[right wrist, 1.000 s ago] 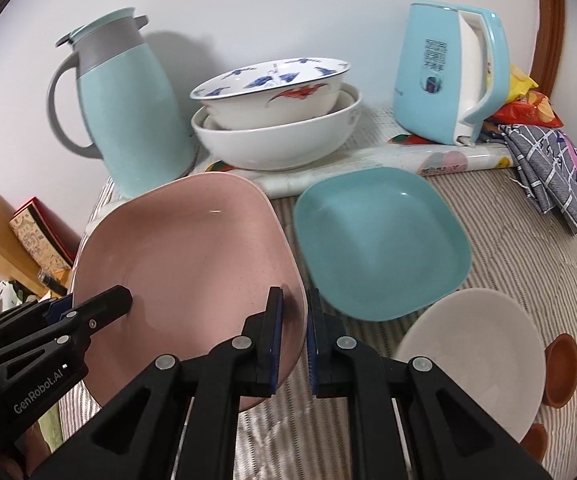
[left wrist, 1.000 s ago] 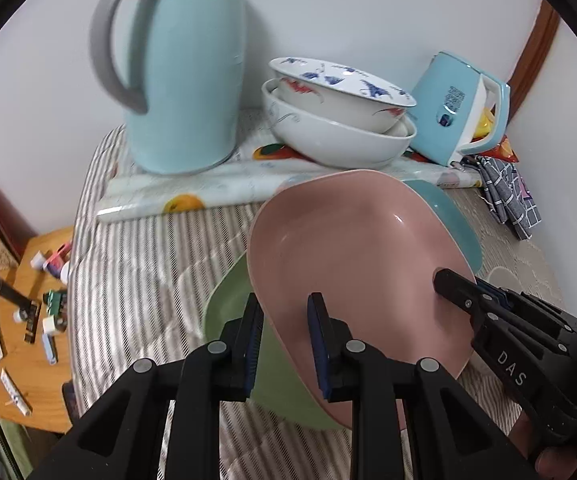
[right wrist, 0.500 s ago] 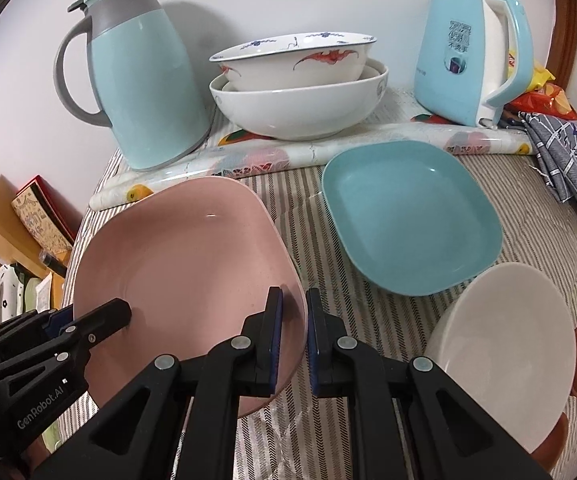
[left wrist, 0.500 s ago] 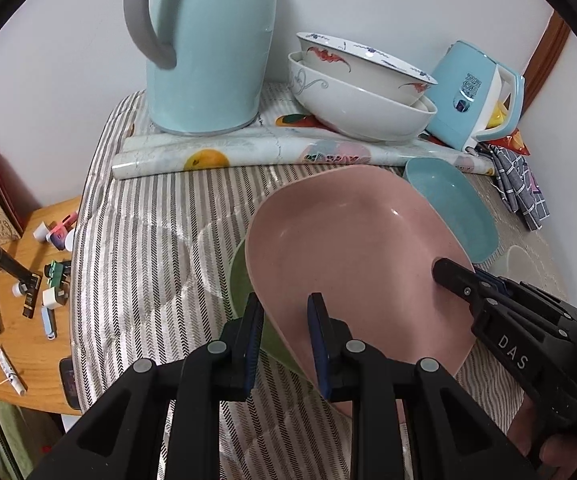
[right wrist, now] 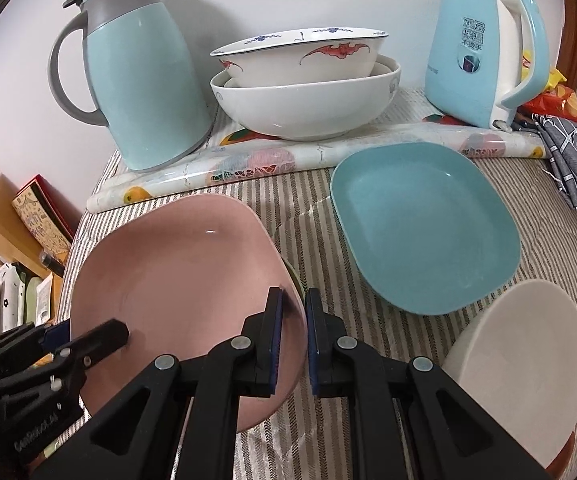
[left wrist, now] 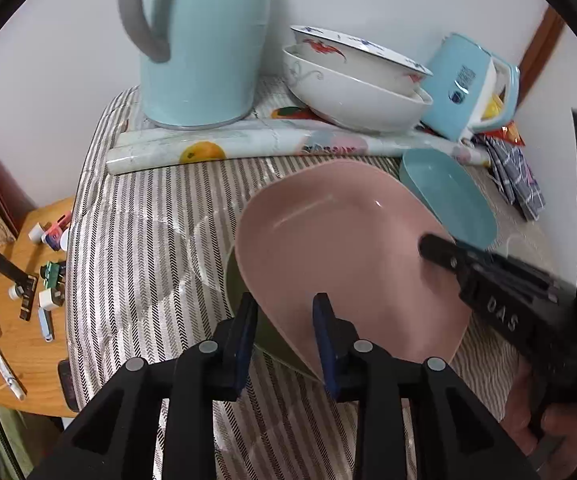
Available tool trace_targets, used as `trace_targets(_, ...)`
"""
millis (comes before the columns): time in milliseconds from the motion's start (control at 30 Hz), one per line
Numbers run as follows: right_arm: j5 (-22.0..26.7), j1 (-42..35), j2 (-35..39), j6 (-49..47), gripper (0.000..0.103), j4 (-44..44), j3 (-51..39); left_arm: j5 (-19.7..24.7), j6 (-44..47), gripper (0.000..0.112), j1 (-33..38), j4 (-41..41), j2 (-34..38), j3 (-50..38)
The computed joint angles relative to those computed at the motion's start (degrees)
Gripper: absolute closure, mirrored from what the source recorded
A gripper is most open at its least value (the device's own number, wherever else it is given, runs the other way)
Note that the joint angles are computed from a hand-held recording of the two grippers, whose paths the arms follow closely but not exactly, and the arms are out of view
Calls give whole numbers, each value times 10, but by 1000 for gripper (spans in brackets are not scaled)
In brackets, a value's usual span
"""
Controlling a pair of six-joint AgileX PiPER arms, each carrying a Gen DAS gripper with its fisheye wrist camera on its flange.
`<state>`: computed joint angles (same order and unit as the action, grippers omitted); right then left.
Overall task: Organize plates and bowls
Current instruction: 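Lower the pink plate onto the pale green plate and open both grippers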
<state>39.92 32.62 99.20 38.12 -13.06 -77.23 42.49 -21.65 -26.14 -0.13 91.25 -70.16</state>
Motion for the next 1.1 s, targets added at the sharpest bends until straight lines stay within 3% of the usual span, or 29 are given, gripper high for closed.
trace_targets(267, 5, 7, -23, 36, 86, -30, 21, 0, 1, 83, 2, -8, -11, 6)
trace_targets(433, 1, 9, -62, 67, 66, -37, 57, 1, -4, 81, 1, -2, -21, 13)
trace_targets(500, 5, 15, -72, 79, 66, -40, 67, 1, -25, 75, -5, 19, -26, 17)
trace_targets(700, 1, 27, -82, 86, 66, -28, 86, -9, -7, 75, 0, -7, -33, 27)
trace_targets(767, -8, 29, -81, 91, 68, -29, 89, -8, 5, 75, -2, -17, -36, 29)
trace_targets(833, -19, 29, -77, 91, 90, -31, 89, -3, 3, 75, -7, -12, -37, 27)
trace_targets(1100, -6, 24, -43, 91, 94, -55, 50, -3, 2, 63, 11, -9, -47, 34)
